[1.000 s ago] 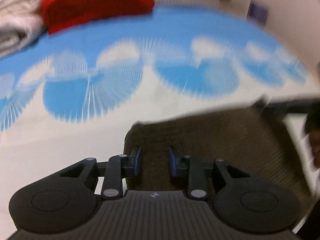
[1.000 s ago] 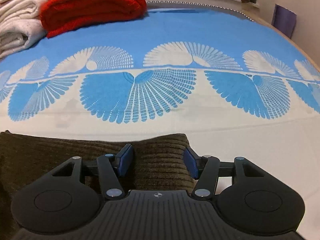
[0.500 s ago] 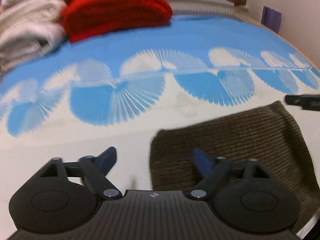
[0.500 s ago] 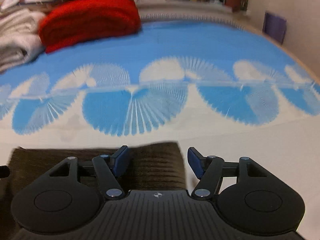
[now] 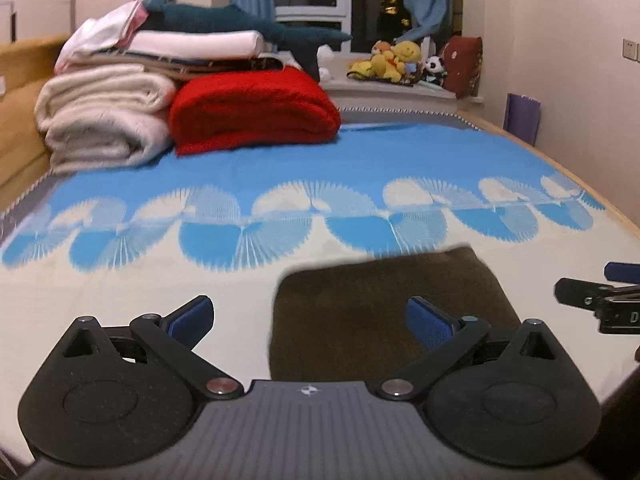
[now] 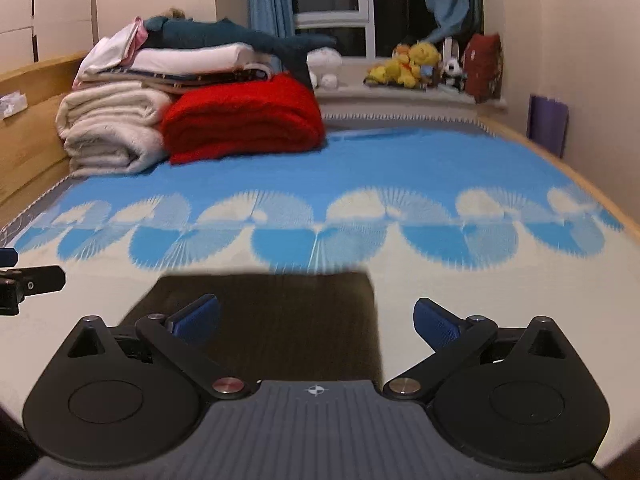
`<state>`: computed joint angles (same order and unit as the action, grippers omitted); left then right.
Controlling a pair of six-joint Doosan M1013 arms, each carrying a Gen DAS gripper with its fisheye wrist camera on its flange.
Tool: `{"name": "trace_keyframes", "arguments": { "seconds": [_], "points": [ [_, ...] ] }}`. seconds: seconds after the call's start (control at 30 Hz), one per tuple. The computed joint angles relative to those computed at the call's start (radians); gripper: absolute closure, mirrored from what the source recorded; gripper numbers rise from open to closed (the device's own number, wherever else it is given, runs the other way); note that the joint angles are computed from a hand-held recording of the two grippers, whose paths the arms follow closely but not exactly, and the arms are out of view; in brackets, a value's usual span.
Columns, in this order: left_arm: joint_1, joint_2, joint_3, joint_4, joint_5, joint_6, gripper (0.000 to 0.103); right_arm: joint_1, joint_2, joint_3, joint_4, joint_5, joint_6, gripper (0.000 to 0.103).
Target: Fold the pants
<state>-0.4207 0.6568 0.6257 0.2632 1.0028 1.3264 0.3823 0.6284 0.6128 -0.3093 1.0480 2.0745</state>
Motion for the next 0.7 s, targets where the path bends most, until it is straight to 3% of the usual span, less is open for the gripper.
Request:
{"name": "trace_keyframes", "arguments": {
  "seconds": [0.03,0.07,0.13,0.17,0.27,0.33,0.5,0.7],
  "points": [
    [-0.003,-0.017,0.042,-0.013,-0.001,-0.008,0.001,0.004,-0.020,0.041,-0.001,-0.003,0.017,0.001],
    [0.000,-0.013,0.041,-0.079,0.051,0.016,0.001,0.008,-0.031,0.064,-0.001,0.008,0.041,0.001],
    [0.019,0.043,-0.053,-0.252,0.240,0.085,0.001,0.009,-0.033,0.072,0.030,0.049,0.060,0.001],
    [0.022,0.062,-0.082,-0.274,0.277,0.095,0.001,0.011,-0.035,0.077,0.032,0.053,0.057,0.001],
    [-0.006,0.063,-0.065,-0.109,0.232,0.135,0.001,0.022,-0.023,0.070,-0.008,0.067,-0.003,0.001],
    [-0.012,0.082,-0.088,-0.050,0.247,0.141,0.001,0.023,-0.008,0.052,-0.014,0.092,-0.019,0.001],
    [0.015,0.151,-0.221,-0.137,0.391,0.069,0.001,0.013,0.015,0.013,0.032,0.156,-0.003,0.001],
    [0.009,0.149,-0.209,-0.115,0.383,0.086,0.001,0.006,0.034,-0.017,0.071,0.192,-0.025,0.001]
  ]
}}
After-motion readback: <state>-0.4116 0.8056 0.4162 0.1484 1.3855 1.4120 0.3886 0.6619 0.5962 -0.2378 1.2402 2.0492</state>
